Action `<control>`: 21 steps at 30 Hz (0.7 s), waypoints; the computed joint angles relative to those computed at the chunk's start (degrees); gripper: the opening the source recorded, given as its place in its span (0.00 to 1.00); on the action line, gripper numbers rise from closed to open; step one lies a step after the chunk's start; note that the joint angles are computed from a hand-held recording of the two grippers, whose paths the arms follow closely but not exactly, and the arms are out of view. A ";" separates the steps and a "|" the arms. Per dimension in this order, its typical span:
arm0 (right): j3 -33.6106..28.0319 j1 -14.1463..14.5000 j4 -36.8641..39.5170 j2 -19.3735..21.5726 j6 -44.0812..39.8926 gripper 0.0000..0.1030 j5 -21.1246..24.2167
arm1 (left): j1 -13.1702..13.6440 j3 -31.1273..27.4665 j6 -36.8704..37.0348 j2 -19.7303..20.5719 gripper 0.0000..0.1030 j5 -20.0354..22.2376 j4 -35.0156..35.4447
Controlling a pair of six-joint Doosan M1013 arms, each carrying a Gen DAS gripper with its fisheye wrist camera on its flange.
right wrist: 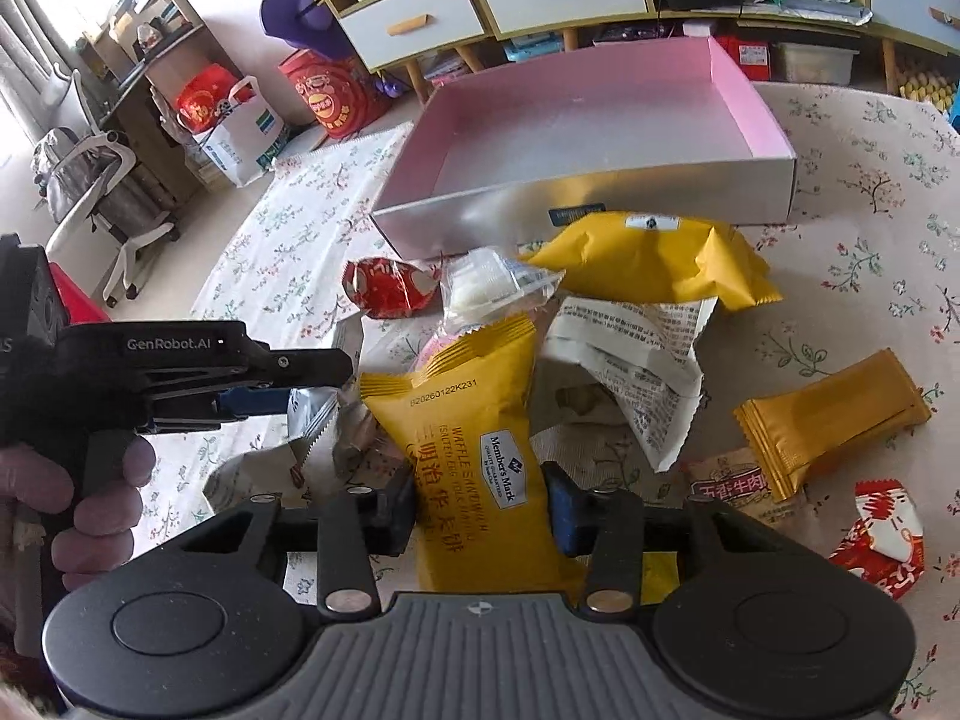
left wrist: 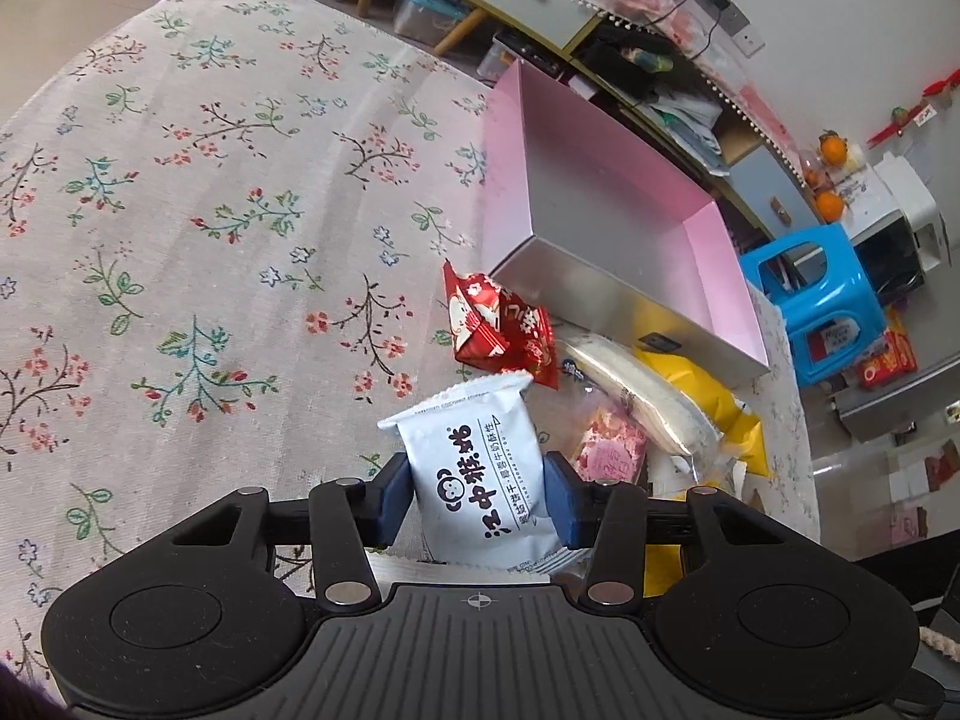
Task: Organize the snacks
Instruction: 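Lift both held packets and carry them over the pink box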
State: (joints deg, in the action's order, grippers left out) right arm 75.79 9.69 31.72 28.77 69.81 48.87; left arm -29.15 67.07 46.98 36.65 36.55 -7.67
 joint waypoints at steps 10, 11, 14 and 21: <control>0.72 -0.56 3.97 -0.93 -2.25 0.31 -0.93 | -0.01 0.94 -0.63 -1.03 0.42 -2.06 1.26; 0.81 -0.64 4.54 -0.98 -2.60 0.31 -0.98 | 0.01 1.04 -0.46 -1.14 0.42 -2.31 1.09; 0.94 -0.73 6.17 -1.27 -3.57 0.31 -1.23 | 0.11 1.43 0.44 -1.54 0.42 -3.16 0.30; 0.00 -0.75 6.56 -1.55 -3.22 0.31 -3.88 | -0.34 0.18 -0.69 -1.63 0.42 -2.97 3.30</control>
